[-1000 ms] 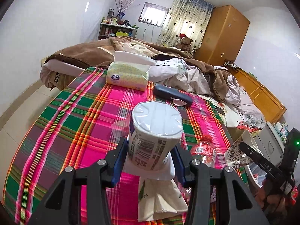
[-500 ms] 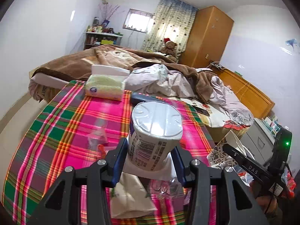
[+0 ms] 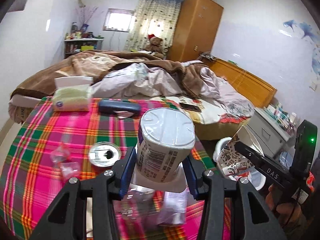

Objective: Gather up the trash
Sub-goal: 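Carry yogurt cup and paper cup over the wastebasket and open both tools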

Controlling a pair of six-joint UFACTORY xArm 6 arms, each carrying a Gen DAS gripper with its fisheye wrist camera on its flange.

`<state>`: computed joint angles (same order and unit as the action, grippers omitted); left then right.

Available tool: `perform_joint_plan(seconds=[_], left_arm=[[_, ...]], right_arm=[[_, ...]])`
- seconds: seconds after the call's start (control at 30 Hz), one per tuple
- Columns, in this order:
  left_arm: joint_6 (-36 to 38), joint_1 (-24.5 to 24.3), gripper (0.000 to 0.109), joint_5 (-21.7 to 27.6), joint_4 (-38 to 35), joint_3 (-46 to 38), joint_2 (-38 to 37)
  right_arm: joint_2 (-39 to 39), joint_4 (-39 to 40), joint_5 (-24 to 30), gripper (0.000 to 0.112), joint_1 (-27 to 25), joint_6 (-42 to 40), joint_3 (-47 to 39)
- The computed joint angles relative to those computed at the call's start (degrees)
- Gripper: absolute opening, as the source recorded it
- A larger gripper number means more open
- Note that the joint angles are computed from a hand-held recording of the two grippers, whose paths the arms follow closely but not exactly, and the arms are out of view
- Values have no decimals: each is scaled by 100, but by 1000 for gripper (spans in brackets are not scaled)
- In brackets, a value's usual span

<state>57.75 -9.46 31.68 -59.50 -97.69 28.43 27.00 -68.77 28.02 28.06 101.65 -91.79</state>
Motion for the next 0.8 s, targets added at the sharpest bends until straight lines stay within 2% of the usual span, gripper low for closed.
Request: perform_joint_plan(seconds=[0.47,0.8], left_arm=[[5,-816,48,357,341,-404,227],[-269,-1333,48,693,782,-875,612]], right_arm=[[-970,-231,620,30,-229,406,1176],[-1381,67,851,30,-452,271,1803]])
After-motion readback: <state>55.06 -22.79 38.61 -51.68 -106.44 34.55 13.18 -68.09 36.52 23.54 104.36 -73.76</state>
